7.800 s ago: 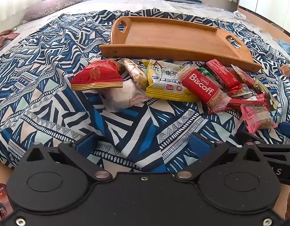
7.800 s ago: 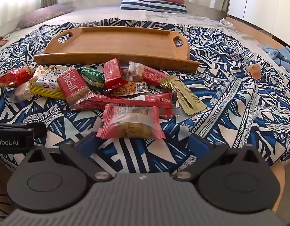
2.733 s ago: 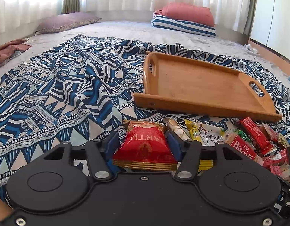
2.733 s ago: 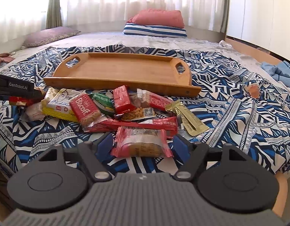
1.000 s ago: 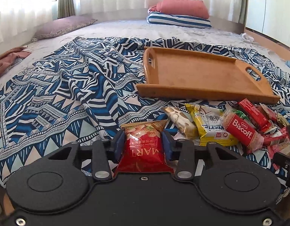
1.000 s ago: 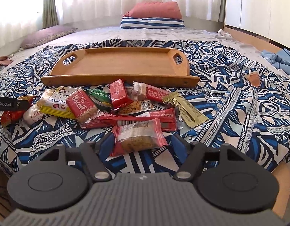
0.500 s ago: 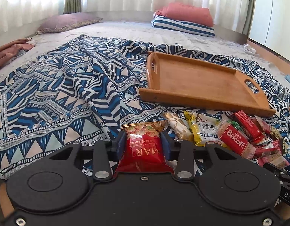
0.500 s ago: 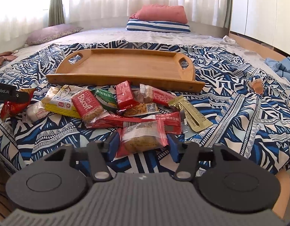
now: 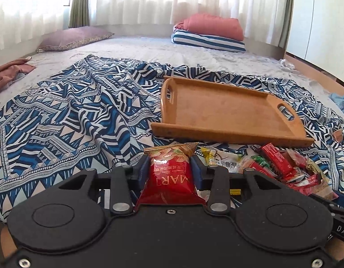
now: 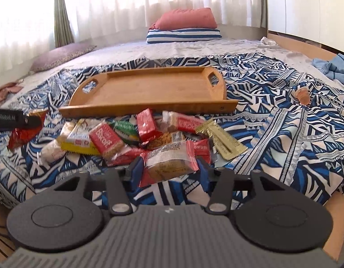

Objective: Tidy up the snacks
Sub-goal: 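Lift both held snacks and carry them toward the wooden tray, then lower the chip bag onto the tray with the left tool while the right tool releases the pastry there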

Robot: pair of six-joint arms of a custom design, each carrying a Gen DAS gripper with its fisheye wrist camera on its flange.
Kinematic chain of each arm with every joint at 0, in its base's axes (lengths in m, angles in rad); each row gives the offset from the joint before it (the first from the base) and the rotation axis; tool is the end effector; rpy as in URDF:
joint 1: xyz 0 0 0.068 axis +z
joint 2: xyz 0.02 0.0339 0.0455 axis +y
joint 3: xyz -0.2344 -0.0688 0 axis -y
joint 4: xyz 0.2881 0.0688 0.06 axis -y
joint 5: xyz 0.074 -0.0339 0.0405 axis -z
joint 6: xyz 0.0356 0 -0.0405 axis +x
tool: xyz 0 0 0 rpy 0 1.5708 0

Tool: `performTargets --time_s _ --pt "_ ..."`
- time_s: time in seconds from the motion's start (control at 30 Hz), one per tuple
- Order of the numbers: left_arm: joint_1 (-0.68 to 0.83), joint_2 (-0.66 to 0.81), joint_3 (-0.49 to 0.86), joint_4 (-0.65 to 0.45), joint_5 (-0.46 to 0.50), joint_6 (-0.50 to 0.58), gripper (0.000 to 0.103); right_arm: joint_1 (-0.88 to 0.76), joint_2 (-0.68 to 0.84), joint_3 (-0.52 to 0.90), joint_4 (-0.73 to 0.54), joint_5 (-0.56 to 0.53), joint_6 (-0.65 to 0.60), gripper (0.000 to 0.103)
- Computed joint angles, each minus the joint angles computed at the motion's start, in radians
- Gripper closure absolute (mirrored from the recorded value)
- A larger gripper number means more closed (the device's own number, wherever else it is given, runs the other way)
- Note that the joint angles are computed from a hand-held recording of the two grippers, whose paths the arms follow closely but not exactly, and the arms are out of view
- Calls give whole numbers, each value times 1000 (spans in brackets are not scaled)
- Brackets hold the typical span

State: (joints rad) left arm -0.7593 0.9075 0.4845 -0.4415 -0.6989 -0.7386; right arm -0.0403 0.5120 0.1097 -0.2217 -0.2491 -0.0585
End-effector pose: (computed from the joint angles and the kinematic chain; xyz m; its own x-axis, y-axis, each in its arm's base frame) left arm 0.1817 -0.1408 0.1576 -0.5589 -0.1801 -0.8094 -0.2058 0.9757 -0.0750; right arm 0.1925 0.0010 0.1074 -0.5734 -0.0336 -0.8186 -0.1947 0.9761 0.0964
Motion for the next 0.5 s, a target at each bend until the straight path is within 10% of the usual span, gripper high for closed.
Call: performTargets --time_s 0.5 --pt "81 193 204 104 112 169 65 -74 467 307 187 -127 8 48"
